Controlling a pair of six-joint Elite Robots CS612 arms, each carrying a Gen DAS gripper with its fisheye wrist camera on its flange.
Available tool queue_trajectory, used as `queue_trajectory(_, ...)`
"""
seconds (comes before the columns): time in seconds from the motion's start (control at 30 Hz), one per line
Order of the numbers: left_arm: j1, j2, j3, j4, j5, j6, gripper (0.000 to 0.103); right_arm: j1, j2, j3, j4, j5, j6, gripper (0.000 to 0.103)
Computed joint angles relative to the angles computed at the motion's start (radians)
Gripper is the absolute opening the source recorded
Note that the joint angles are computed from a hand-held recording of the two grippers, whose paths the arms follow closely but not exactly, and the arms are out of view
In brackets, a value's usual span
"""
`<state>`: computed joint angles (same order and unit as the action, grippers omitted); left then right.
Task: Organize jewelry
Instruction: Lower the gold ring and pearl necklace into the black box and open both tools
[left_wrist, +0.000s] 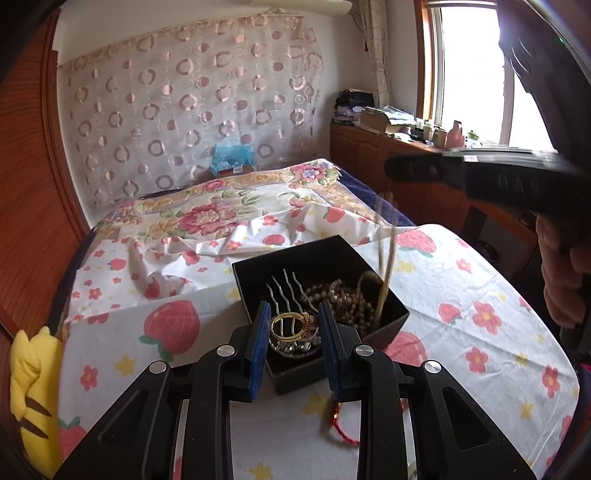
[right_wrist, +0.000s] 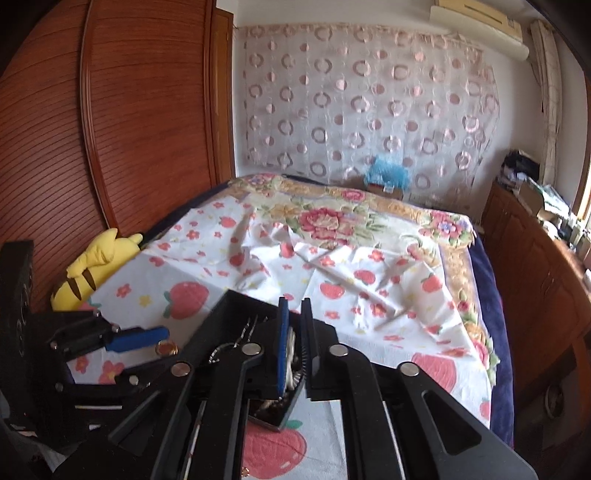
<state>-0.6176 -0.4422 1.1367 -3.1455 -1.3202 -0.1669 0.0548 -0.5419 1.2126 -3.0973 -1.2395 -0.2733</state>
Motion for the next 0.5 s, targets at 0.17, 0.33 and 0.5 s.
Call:
queue_trajectory(0.17,-0.001,0.024,-0.052,0.042,0.005,0.003,0.025,-0.011,0.001,0.016,-0.008,0.006,0.009,0.023)
queue_trajectory(0.33,0.0,0.053,-0.112,0.089,0.014,0.003,0.025,-0.03,-0.005,0.05,-0.025,0.009,0.011,0.023)
queue_trajectory(0.5,-0.002,0.078,-0.164,0.13,0.031,0.01,0.025,-0.044,-0.007,0.077,-0.039,0.016,0.014,0.023)
